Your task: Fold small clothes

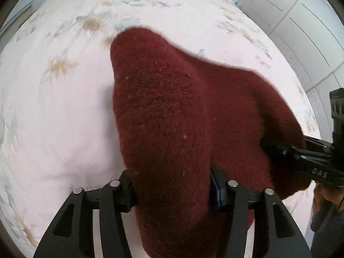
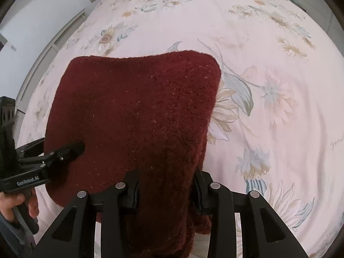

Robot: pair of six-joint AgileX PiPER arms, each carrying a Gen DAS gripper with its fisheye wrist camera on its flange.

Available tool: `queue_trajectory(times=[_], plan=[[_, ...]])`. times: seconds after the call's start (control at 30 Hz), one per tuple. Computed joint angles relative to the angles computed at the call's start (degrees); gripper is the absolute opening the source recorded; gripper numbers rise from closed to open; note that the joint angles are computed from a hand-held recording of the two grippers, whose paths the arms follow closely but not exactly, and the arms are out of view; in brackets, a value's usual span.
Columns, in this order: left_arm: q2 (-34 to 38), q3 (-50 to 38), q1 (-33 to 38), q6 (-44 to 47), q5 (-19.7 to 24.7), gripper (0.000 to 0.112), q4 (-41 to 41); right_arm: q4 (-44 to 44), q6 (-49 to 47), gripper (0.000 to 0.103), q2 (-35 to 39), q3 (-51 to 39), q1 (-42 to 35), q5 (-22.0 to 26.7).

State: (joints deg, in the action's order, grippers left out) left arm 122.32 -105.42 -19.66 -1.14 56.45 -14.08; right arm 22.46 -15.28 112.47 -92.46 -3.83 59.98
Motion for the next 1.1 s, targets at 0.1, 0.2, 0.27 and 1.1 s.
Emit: queue_trajectory(times=[0.1, 0.2, 0.27, 1.1], plan=[[-1.5, 3.4, 0.9, 0.2, -2.3, 0.064, -1.1, -0.9, 1.2, 0.048, -0.8, 0.0, 0.7, 0.0], [-3.0, 4.6, 1.9, -0.3, -0.9, 0.071, 0.1, -3.2, 2.2, 0.060, 0.1, -2.9, 0.8, 0.5], [-0.9, -0.1, -0.3, -4.8, 0.9, 0.073, 3.8, -5.1, 2.5, 0.074, -1.0, -2.4, 0.9, -0.2], [-12.5, 19.8, -5.2, -14.4, -12.4, 0.103, 17.8, -4.6, -2.1, 0.102, -10.1, 20.2, -2.2, -19.3]])
